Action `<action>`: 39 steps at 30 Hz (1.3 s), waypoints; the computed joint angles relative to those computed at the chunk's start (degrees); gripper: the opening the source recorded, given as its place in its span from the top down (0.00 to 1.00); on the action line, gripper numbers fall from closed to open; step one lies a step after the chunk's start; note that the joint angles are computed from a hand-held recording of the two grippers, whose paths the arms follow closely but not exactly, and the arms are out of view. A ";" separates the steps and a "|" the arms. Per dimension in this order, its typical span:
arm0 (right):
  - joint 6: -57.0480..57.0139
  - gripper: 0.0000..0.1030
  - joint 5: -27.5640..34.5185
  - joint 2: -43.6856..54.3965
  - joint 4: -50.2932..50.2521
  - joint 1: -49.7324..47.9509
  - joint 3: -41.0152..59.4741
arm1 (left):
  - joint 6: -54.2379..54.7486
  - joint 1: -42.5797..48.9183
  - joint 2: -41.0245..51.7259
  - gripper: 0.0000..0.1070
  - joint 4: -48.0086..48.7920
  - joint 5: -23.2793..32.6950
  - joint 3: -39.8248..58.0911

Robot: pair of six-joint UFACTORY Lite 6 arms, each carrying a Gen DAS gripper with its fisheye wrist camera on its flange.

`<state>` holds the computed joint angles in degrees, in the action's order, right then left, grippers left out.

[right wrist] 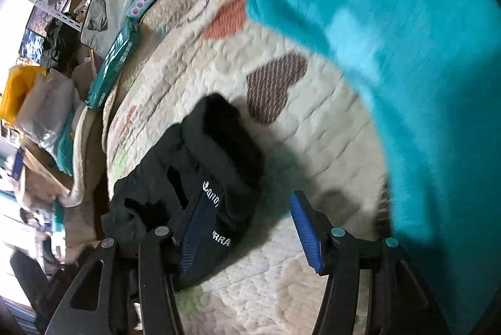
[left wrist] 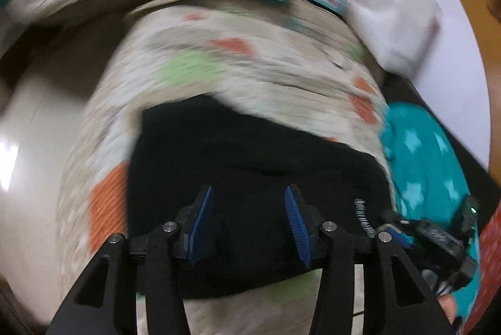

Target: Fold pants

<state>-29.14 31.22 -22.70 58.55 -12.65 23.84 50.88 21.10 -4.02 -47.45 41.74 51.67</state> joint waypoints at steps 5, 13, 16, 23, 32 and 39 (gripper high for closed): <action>-13.23 0.41 -3.61 7.21 12.58 3.33 -0.43 | -12.80 -20.79 15.65 0.52 8.41 -2.27 18.21; -30.24 0.41 -5.46 10.82 30.48 4.63 -0.95 | -32.41 -39.11 54.78 0.52 27.92 10.59 65.22; -32.09 0.54 -4.65 12.74 31.33 5.20 0.45 | -36.15 -43.12 66.08 0.51 37.04 18.12 80.48; -25.59 0.77 -5.62 10.01 22.93 9.38 2.98 | -31.73 -43.16 53.43 0.77 39.48 10.11 62.99; 18.13 0.78 -12.73 -0.83 -20.31 35.31 11.80 | -12.99 -21.67 26.55 0.79 15.17 10.30 38.19; 46.16 0.78 -14.30 15.41 -47.95 56.00 27.34 | 0.01 4.59 22.97 0.79 2.14 19.46 32.32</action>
<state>17.02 16.92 -7.28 10.61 43.36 51.18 50.89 25.69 18.95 -45.32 61.20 83.99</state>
